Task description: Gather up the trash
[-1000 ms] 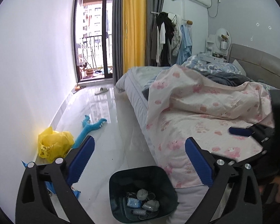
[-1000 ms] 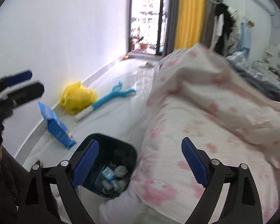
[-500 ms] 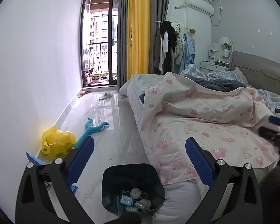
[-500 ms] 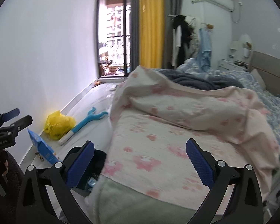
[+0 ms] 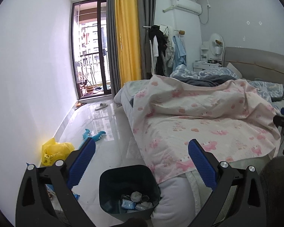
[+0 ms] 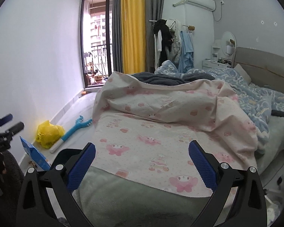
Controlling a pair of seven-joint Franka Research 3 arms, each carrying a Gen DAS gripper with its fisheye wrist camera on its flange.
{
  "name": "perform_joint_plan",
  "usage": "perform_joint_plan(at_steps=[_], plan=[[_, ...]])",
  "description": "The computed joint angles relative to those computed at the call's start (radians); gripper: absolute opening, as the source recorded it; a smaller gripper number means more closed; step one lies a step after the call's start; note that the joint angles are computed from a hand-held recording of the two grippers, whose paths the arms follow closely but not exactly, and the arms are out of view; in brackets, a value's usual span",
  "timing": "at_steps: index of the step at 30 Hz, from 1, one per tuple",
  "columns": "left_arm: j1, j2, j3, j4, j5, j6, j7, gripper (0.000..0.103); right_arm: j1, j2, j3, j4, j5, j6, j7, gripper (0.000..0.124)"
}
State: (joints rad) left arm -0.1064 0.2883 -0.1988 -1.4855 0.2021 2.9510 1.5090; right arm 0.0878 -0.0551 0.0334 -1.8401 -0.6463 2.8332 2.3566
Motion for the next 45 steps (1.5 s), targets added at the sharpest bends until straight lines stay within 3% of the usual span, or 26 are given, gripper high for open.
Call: perform_joint_plan(at_steps=[7, 18, 26, 45], plan=[[-0.004, -0.013, -0.002, -0.03, 0.01, 0.011, -0.002, 0.1, 0.005, -0.002, -0.003, -0.037, 0.142, 0.094, -0.137, 0.1], [-0.029, -0.01, 0.036, -0.027, 0.079, -0.009, -0.091, 0.1, 0.026, 0.015, -0.002, -0.027, 0.21, 0.098, -0.242, 0.1], [-0.021, -0.007, 0.027, -0.024, 0.077, -0.009, -0.089, 0.1, 0.024, 0.012, -0.005, -0.038, 0.266, 0.114, -0.26, 0.1], [-0.019, -0.008, 0.026, -0.024, 0.076, -0.012, -0.088, 0.1, 0.021, 0.011, 0.0, -0.038, 0.254, 0.111, -0.25, 0.1]])
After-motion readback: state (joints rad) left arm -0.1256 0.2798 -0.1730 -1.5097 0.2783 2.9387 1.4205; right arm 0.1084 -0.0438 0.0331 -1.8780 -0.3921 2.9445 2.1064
